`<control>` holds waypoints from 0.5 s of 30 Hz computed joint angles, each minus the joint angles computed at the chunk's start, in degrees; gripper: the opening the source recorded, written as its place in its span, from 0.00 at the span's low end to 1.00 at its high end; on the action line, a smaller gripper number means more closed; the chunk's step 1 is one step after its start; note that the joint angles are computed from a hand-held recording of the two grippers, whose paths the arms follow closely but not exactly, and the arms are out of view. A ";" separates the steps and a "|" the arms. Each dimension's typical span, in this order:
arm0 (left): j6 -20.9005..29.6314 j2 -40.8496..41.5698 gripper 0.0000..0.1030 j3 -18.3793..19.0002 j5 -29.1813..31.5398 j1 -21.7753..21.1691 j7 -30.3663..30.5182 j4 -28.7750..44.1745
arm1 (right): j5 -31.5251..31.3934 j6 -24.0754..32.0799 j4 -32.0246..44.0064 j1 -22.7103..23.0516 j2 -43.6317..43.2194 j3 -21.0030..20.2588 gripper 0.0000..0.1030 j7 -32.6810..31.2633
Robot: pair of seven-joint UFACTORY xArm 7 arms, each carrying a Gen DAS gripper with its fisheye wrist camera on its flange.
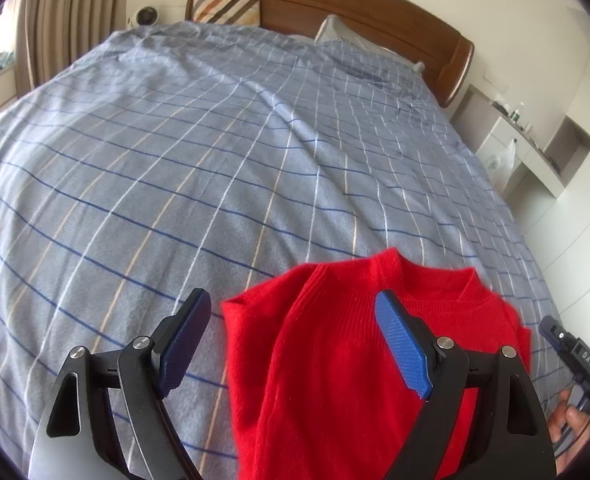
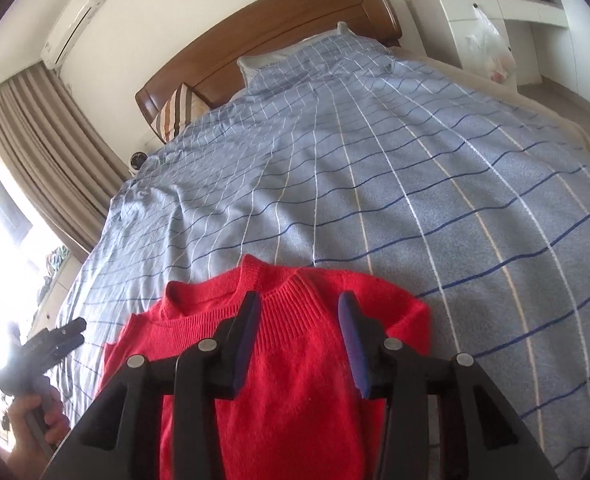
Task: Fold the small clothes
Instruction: 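Lift the hem with both tools, fold it onto the collar, and open both tools, then grasp the edge of the folded sweater with the right tool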
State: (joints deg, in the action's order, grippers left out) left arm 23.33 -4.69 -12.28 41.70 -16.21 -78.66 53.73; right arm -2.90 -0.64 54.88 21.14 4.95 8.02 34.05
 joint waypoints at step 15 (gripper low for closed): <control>24.27 -12.92 0.93 -13.71 6.71 -6.62 -1.28 0.09 | -11.74 7.71 -27.62 -2.01 -33.88 9.55 0.55 8.55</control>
